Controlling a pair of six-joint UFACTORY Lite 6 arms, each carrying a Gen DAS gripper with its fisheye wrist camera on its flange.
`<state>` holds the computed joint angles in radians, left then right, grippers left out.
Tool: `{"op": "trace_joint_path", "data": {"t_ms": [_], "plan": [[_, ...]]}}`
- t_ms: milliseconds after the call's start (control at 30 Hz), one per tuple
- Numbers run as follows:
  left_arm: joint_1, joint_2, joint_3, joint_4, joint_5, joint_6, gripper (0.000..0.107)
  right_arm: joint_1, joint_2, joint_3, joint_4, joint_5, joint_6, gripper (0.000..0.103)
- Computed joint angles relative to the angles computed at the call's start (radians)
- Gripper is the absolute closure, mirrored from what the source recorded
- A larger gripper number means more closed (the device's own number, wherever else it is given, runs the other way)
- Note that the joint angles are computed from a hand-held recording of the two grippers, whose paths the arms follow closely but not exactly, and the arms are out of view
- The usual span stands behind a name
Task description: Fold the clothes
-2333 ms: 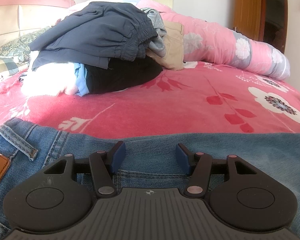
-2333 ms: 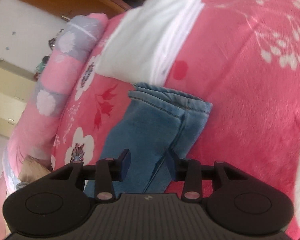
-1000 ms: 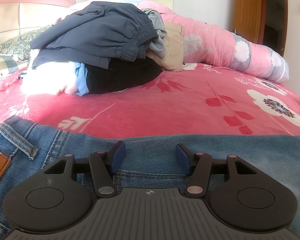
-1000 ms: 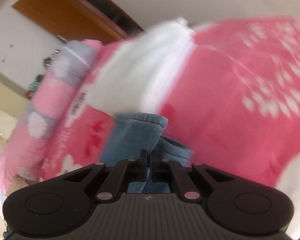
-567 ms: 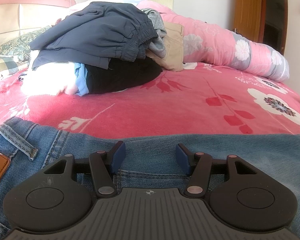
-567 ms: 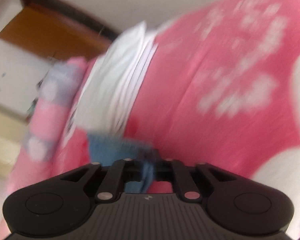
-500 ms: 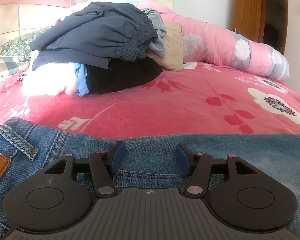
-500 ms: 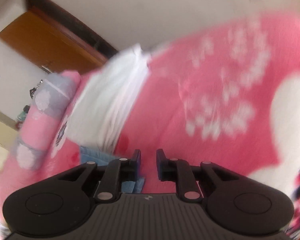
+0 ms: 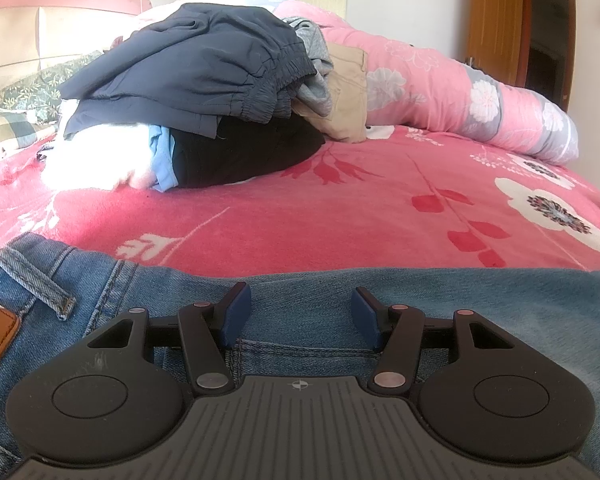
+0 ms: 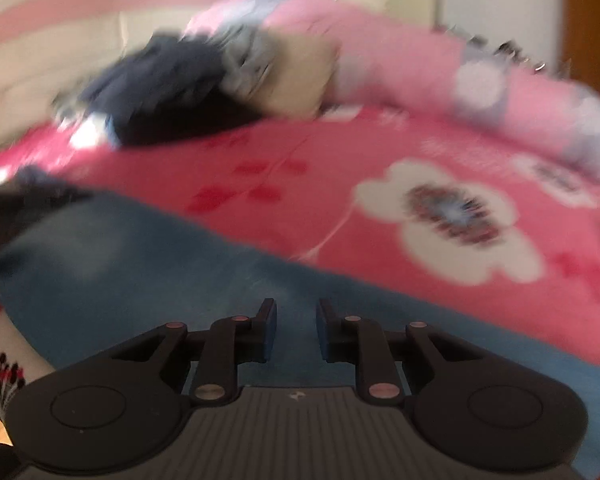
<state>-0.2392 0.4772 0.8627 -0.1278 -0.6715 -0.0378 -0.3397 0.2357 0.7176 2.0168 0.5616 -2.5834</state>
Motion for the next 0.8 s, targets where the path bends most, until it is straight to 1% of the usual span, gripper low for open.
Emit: {"op": "trace_joint_path", "data": {"t_ms": [33, 67, 133, 200, 267, 333, 367, 400, 433, 467, 500, 567, 600, 667, 700, 733, 767, 800], "plan": [[0.001, 0.000, 0.000, 0.003, -0.001, -0.003, 0.051, 0.016, 0.043, 0.032, 0.040, -0.029, -0.012, 0.083], [0.002, 0.000, 0.000, 0.006, -0.002, -0.006, 0.051, 0.003, 0.086, 0.077, 0.121, -0.053, -0.058, 0.083], [0.004, 0.000, -0.001, 0.014, -0.003, -0.014, 0.051, -0.090, 0.170, 0.162, 0.319, -0.073, -0.214, 0.082], [0.007, 0.000, -0.002, 0.023, -0.005, -0.023, 0.051, -0.214, 0.268, 0.277, 0.447, -0.125, -0.289, 0.082], [0.010, -0.001, -0.003, 0.033, -0.005, -0.032, 0.050, -0.321, 0.312, 0.358, 0.444, -0.155, -0.232, 0.083], [0.012, -0.002, -0.006, 0.038, -0.008, -0.036, 0.050, -0.399, 0.324, 0.418, 0.483, -0.203, -0.262, 0.081], [0.012, -0.002, -0.006, 0.039, -0.008, -0.036, 0.050, -0.411, 0.295, 0.399, 0.462, -0.197, -0.254, 0.081], [0.012, -0.002, -0.006, 0.039, -0.008, -0.036, 0.050, -0.431, 0.252, 0.361, 0.399, -0.171, -0.206, 0.081], [0.012, -0.002, -0.006, 0.039, -0.008, -0.036, 0.050, -0.434, 0.212, 0.308, 0.295, -0.120, -0.117, 0.081], [0.013, -0.003, -0.007, 0.042, -0.008, -0.039, 0.050, -0.444, 0.168, 0.247, 0.190, -0.058, -0.018, 0.080], [0.015, -0.003, -0.007, 0.047, -0.008, -0.044, 0.050, -0.455, 0.146, 0.187, 0.085, 0.037, 0.039, 0.079], [0.015, -0.003, -0.006, 0.047, -0.005, -0.043, 0.049, -0.493, 0.153, 0.124, -0.124, 0.191, 0.031, 0.073], [0.013, -0.003, -0.004, 0.041, -0.003, -0.036, 0.049, -0.509, 0.163, 0.105, -0.229, 0.242, 0.001, 0.072], [0.010, -0.003, -0.003, 0.033, 0.001, -0.027, 0.049, -0.564, 0.224, 0.165, -0.352, 0.251, 0.003, 0.072], [0.009, -0.003, -0.003, 0.031, 0.001, -0.025, 0.049, -0.599, 0.293, 0.250, -0.368, 0.262, 0.066, 0.072], [0.009, -0.003, -0.003, 0.031, 0.001, -0.025, 0.049, -0.630, 0.359, 0.355, -0.343, 0.232, 0.153, 0.072], [0.008, -0.004, -0.003, 0.028, 0.000, -0.021, 0.049, -0.650, 0.419, 0.459, -0.315, 0.174, 0.237, 0.072], [0.007, -0.004, -0.003, 0.026, 0.000, -0.019, 0.049, -0.688, 0.482, 0.564, -0.311, 0.151, 0.322, 0.077]]}}
